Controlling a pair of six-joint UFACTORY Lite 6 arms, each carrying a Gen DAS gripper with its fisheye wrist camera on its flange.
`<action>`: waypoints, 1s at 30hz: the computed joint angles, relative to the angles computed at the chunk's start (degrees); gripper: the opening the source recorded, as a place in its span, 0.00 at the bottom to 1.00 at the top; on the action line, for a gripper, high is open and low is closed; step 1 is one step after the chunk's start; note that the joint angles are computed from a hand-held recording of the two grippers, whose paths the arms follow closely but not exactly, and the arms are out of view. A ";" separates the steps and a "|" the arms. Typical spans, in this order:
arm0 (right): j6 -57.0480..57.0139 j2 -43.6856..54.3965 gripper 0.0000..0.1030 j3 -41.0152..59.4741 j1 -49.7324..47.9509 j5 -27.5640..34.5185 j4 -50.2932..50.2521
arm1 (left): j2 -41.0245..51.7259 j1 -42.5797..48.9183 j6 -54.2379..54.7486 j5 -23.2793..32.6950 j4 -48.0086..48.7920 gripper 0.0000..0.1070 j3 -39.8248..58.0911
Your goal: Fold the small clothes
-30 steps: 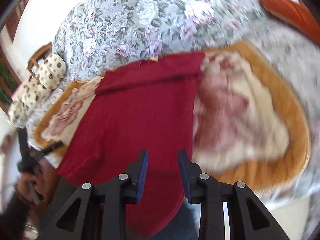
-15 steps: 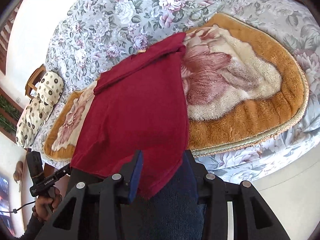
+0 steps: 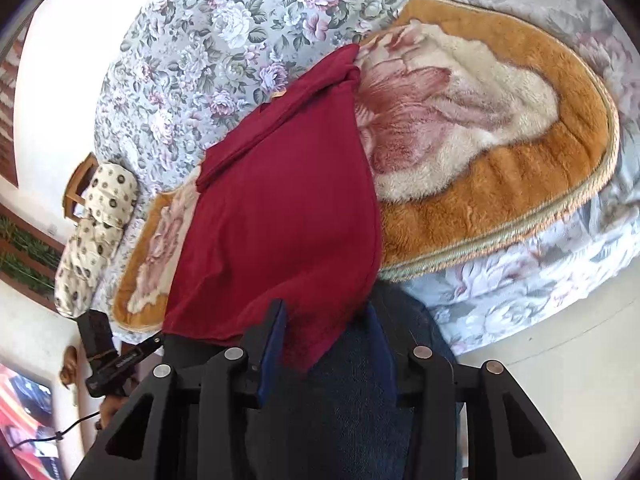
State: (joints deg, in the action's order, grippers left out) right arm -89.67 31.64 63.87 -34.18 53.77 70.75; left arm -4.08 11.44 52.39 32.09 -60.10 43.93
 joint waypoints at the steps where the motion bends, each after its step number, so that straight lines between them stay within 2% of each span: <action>1: -0.99 -0.68 0.40 -0.72 -0.24 0.07 -0.20 | 0.06 -0.30 -0.34 -0.17 0.46 0.07 0.35; 4: -5.45 -2.43 0.34 -2.80 0.18 -0.83 0.91 | 2.06 0.22 0.32 0.45 -0.49 0.06 1.51; 6: -6.78 -1.52 0.29 -2.15 0.14 0.81 2.13 | 2.78 1.27 0.80 1.17 -1.34 0.06 1.64; 8: -7.70 -0.09 0.19 -1.22 0.08 2.72 2.71 | 3.00 2.29 1.23 1.75 -1.92 0.07 1.34; 13: -10.29 -0.62 0.12 -2.56 -0.33 3.64 4.73 | 0.01 1.40 -0.90 0.49 0.22 0.06 0.30; 18: -14.46 -9.16 0.10 -8.04 -2.57 6.18 2.66 | -8.53 1.69 -5.59 1.90 4.91 0.05 -1.14; 21: -14.29 -13.78 0.09 -9.69 -5.68 9.07 -0.99 | -15.52 4.21 -8.09 5.59 7.58 0.05 -2.73; 24: -10.26 -14.40 0.08 -7.80 -9.67 13.13 -6.44 | -23.14 6.04 -12.01 10.17 11.14 0.05 -4.89; 25: -9.09 -14.64 0.06 -7.16 -11.35 14.92 -8.59 | -25.70 6.60 -12.75 12.02 11.89 0.01 -5.85; 26: -8.57 -14.86 0.00 -6.78 -12.68 16.46 -10.26 | -28.41 6.62 -14.12 13.46 13.25 0.01 -6.72; 27: -7.72 -15.34 0.00 -6.54 -14.51 19.06 -12.66 | -31.27 6.33 -15.70 14.25 14.76 0.01 -7.95; 30: -9.58 -18.00 0.00 -7.56 -18.24 20.99 -15.44 | -34.57 7.21 -17.11 12.91 15.02 0.01 -11.99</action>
State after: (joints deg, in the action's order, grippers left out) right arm -99.25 13.63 56.31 -52.42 74.76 55.32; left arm -38.66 18.64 35.29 45.01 -45.08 31.95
